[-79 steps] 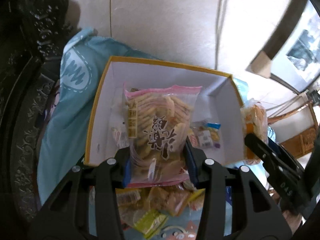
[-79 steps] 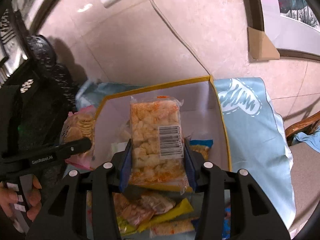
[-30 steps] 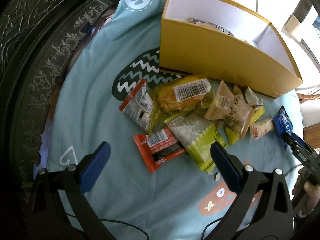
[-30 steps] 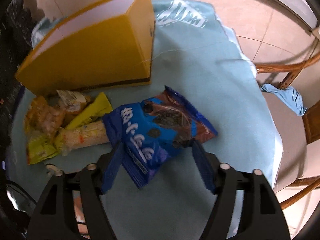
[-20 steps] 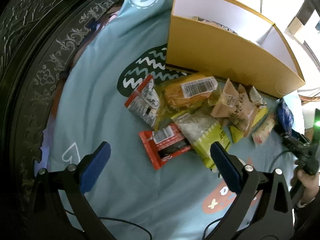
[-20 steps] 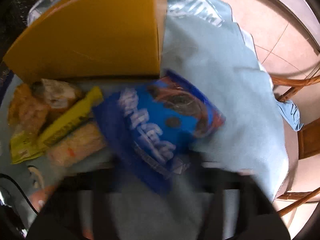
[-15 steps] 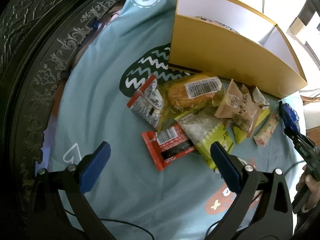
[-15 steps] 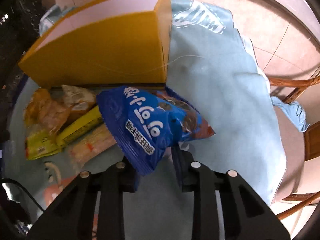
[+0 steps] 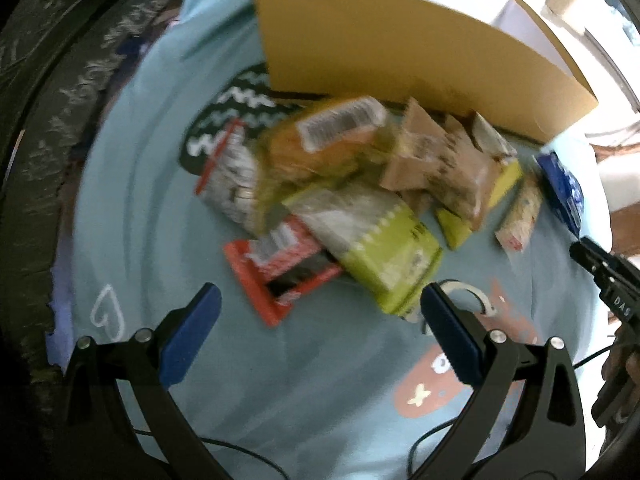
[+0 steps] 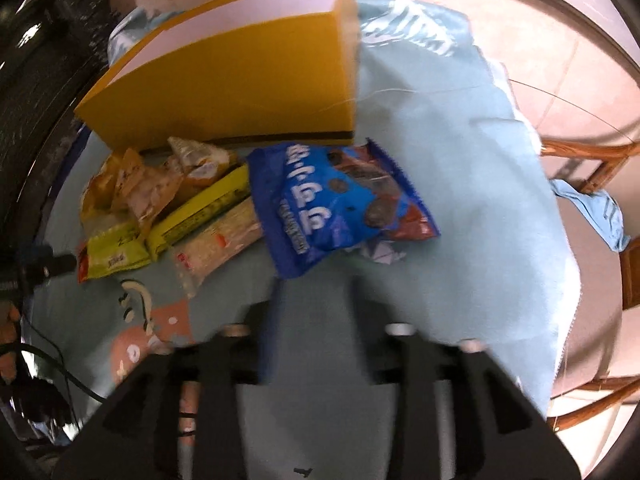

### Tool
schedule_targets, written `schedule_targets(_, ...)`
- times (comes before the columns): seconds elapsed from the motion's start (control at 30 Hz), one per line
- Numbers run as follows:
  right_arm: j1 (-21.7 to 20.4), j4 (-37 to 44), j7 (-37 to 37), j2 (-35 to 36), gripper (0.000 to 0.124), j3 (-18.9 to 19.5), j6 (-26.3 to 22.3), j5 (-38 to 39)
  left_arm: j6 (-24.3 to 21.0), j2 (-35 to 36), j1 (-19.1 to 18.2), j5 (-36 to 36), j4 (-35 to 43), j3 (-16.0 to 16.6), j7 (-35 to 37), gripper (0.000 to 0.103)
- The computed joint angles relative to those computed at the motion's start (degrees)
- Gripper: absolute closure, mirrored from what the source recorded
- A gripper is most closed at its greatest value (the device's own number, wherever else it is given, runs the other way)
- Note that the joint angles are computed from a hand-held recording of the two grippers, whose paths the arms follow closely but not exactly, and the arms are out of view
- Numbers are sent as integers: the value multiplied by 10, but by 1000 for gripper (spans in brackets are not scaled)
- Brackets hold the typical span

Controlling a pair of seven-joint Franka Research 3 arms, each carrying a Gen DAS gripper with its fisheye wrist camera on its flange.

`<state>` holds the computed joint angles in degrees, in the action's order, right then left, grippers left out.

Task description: Organize snacks

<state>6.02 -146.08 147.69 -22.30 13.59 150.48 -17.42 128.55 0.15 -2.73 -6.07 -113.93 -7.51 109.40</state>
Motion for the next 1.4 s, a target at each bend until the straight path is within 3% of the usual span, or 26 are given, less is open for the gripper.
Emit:
schedule_targets(0.3, -4, -11, 10, -18, 65, -1, 3, 5, 10, 36, -23, 24, 4, -20, -13, 2)
schedule_targets(0.43, -4, -18, 7, -24, 65, -2, 2, 20, 43, 55, -35, 80, 12, -26, -48, 2)
schedule_targets(0.5, -6, -19, 5, -26, 65, 0, 0, 20, 50, 65, -38, 97, 22, -27, -66, 9)
schedule_targets(0.6, -7, -16, -1, -25, 65, -1, -2, 23, 80, 71, -41, 140, 26, -25, -91, 42)
schedule_targets(0.63, -8, -14, 0, -24, 65, 0, -2, 22, 72, 74, -36, 122, 37, -26, -84, 56)
schedule_targets(0.67, -10, -12, -2, -23, 65, 1, -1, 20, 53, 79, -29, 93, 52, -27, -70, 63)
schedule_targets(0.77, -9, 0, -9, -13, 65, 0, -1, 19, 20, 81, -10, 39, 68, -27, -28, 69)
schedule_targets(0.97, -5, 23, -25, 7, 65, -4, 2, 11, -4, 39, 8, -28, 34, -18, 18, 75)
schedule_targets(1.1, -1, 34, -29, 16, 65, -8, 1, 9, -11, 20, 11, -43, 29, -9, 31, 78)
schedule_targets(1.2, 2, 36, -32, 19, 65, -10, 2, 9, 14, -5, 11, -49, 10, -1, 32, 77)
schedule_targets(1.27, 4, 34, -32, 18, 65, -11, 2, 10, 21, -13, 13, -45, 6, 5, 40, 48)
schedule_targets(1.33, 4, 31, -30, 15, 65, -12, 4, 11, 48, -18, 15, -33, -7, 10, 53, 39)
schedule_targets(1.4, 2, 30, -24, 14, 65, -10, 4, 10, 46, -15, 16, -34, -8, 14, 66, 39)
